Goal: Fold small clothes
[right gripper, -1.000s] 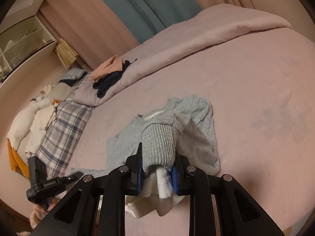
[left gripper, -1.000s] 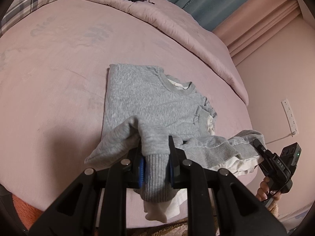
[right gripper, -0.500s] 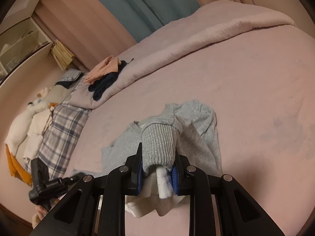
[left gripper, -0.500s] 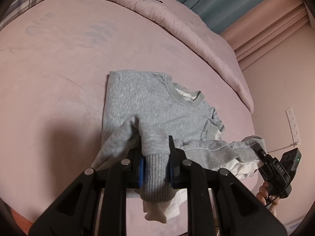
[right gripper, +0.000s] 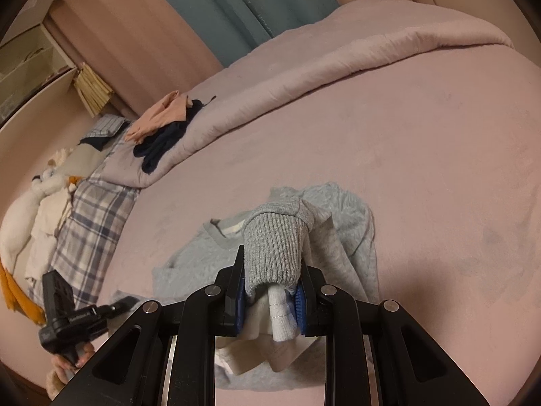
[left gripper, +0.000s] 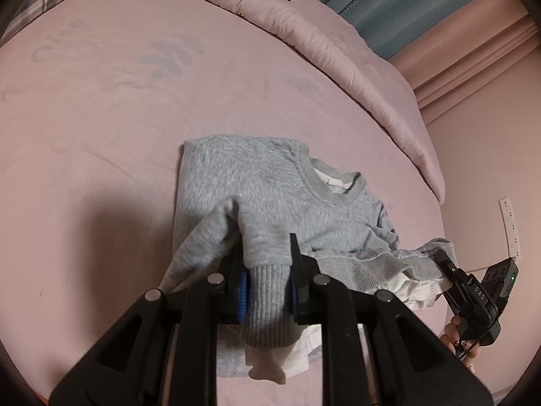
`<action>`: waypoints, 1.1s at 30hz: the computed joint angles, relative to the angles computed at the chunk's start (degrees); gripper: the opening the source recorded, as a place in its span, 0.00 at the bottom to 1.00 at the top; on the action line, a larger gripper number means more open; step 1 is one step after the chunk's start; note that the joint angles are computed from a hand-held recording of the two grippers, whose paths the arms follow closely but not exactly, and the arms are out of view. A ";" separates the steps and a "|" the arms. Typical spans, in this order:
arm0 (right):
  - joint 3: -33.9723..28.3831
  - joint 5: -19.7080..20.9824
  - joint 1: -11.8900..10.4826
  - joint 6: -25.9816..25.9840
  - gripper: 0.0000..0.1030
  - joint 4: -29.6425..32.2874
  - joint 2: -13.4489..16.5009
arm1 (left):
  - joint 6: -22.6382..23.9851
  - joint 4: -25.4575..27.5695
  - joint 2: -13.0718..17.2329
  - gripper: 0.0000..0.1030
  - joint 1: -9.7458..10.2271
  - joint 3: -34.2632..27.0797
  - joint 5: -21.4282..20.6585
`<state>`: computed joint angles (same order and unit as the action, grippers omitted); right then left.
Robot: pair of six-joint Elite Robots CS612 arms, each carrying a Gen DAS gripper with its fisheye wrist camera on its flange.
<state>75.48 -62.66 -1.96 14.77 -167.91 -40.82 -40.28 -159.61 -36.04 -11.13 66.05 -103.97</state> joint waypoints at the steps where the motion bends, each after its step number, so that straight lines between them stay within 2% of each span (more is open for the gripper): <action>1: -0.40 -0.10 0.03 0.07 0.23 0.33 0.19 | 0.10 0.09 0.04 0.17 0.08 -0.08 -0.07; 18: -7.13 -3.87 0.64 1.29 0.23 10.17 4.13 | -2.42 7.81 4.83 0.17 1.09 -7.97 -1.11; 33: -8.06 -5.05 0.80 2.93 0.23 11.87 4.60 | -3.90 10.13 6.44 0.21 1.53 -10.52 -1.22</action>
<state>67.42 -67.71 -1.15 17.70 -156.04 -36.22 -44.18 -149.48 -29.61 -9.60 55.53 -105.19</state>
